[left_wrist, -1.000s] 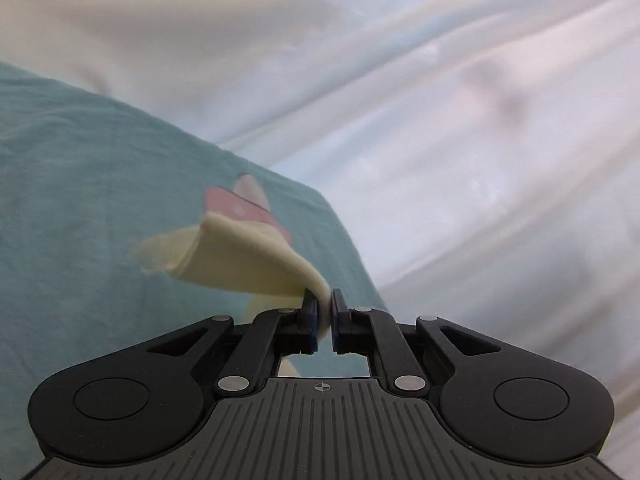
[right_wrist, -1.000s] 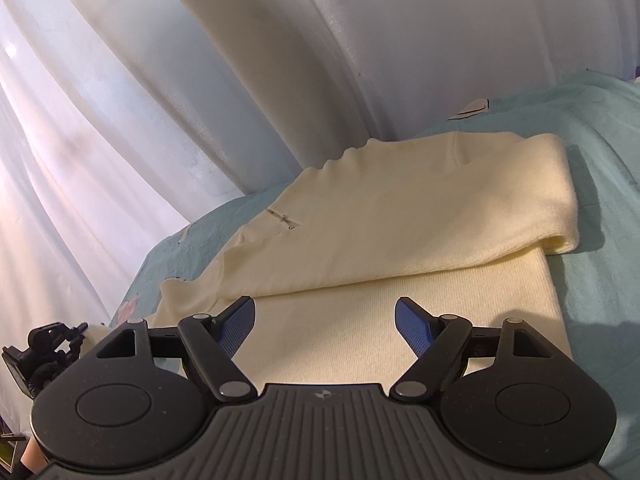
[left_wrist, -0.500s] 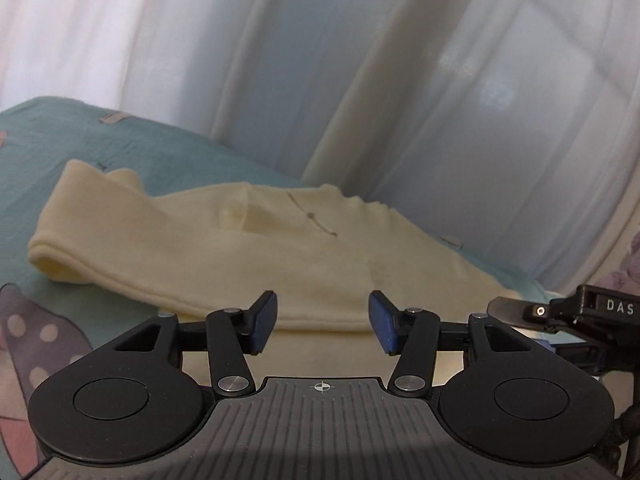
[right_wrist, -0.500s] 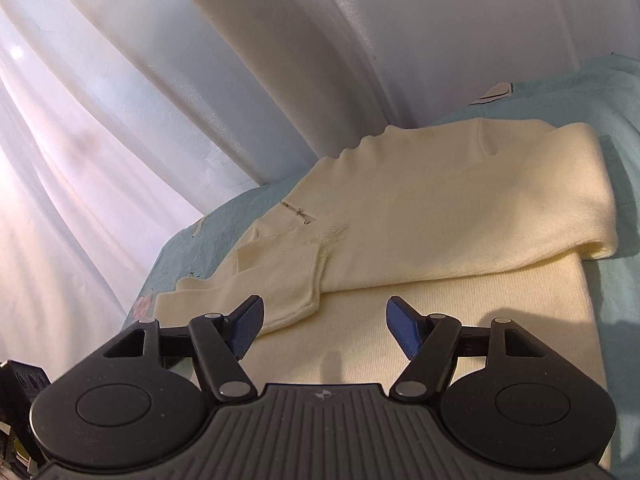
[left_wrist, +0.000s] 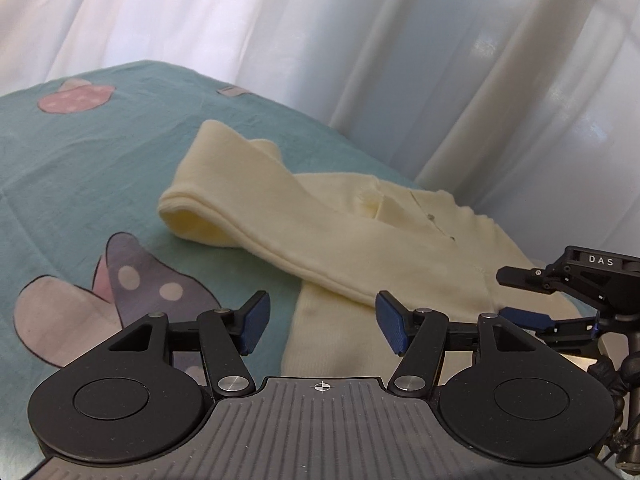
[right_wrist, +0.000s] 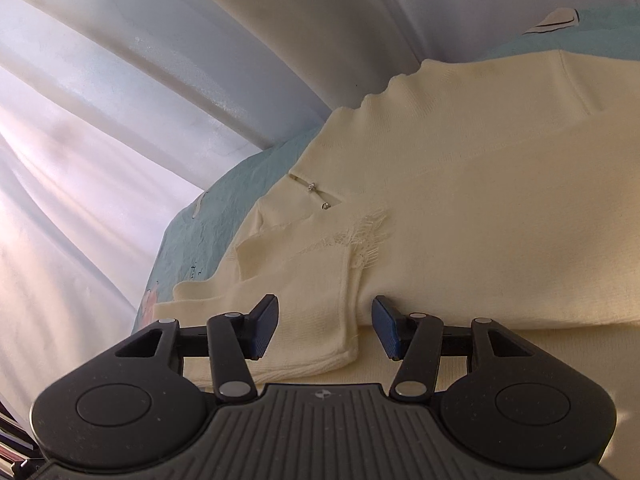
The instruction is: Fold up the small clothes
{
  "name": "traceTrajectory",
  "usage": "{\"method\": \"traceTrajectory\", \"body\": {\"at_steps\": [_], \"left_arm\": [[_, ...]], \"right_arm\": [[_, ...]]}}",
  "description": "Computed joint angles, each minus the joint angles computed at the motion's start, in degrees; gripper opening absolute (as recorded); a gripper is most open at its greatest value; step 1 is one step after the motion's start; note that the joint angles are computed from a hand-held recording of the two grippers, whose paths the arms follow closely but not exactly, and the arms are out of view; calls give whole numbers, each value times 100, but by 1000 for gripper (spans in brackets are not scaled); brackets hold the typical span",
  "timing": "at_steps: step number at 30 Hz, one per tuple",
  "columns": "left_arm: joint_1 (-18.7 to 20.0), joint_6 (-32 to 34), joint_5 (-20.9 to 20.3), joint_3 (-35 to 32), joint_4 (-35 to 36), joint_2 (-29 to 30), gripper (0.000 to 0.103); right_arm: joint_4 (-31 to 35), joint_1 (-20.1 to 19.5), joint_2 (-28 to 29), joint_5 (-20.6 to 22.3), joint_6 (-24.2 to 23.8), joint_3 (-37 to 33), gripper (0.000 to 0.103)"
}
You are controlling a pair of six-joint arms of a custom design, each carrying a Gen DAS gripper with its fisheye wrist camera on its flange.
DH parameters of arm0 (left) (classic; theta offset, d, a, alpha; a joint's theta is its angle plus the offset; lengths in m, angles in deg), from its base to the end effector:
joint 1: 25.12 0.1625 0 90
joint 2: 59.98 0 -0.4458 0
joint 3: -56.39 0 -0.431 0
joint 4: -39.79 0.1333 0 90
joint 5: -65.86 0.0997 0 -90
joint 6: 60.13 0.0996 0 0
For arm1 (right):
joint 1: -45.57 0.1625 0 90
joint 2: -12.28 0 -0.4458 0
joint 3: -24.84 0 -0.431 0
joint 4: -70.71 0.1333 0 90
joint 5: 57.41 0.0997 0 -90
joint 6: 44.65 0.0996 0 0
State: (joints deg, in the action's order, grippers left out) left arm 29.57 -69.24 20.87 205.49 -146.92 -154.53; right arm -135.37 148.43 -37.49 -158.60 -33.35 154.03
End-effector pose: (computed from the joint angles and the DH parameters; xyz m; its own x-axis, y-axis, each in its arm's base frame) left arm -0.0278 -0.3918 0.2705 -0.9084 -0.0748 -0.4114 0.2883 0.6006 -0.7457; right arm 0.2236 -0.4673 0.0603 -0.9981 0.0499 0.0357 0.0174 0.7876 -0.6160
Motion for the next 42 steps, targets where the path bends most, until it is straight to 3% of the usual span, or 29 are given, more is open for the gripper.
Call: {"method": "traceTrajectory", "body": {"at_steps": [3,7,10,16,18,20,22,25,28,31,33,36,42], "left_arm": [[14,-65,32,51,79,-102,65],[74,-109,72,53,34,-31,65],[52,-126,100,69,-1,-29,65],[54,-53,85,53,22,-21,65],[57,-64,105,43,8,-3,65],[51,-71,141,30,6,12,65],[32,-70,186,8,4,21,65],[-23,45,304,-38,-133,54,65],[-22,210,309,-104,-312,115,67],[24,292,290,-198,-305,230,67],[31,336,266,-237,-348,291,67],[3,475,298,-269,-516,364,67],[63,732,176,-416,-588,493,67]], "right_arm": [[-36,72,-61,-201,22,53,53],[19,-99,-54,164,125,67,51],[131,-190,-26,388,197,0,37],[81,-558,67,1151,800,-2,15],[114,-525,106,1119,801,-31,10],[145,-256,143,604,506,-118,6],[-25,154,209,-181,-32,-218,6],[-1085,782,376,-1551,-1186,-288,6],[-2001,1069,558,-2746,-2119,-388,6],[-1869,896,365,-3152,-2085,-283,6],[-1613,660,125,-3058,-1611,-90,6],[-1456,264,-227,-2454,-842,264,6],[-1446,-156,-316,-1687,-215,524,22]]}}
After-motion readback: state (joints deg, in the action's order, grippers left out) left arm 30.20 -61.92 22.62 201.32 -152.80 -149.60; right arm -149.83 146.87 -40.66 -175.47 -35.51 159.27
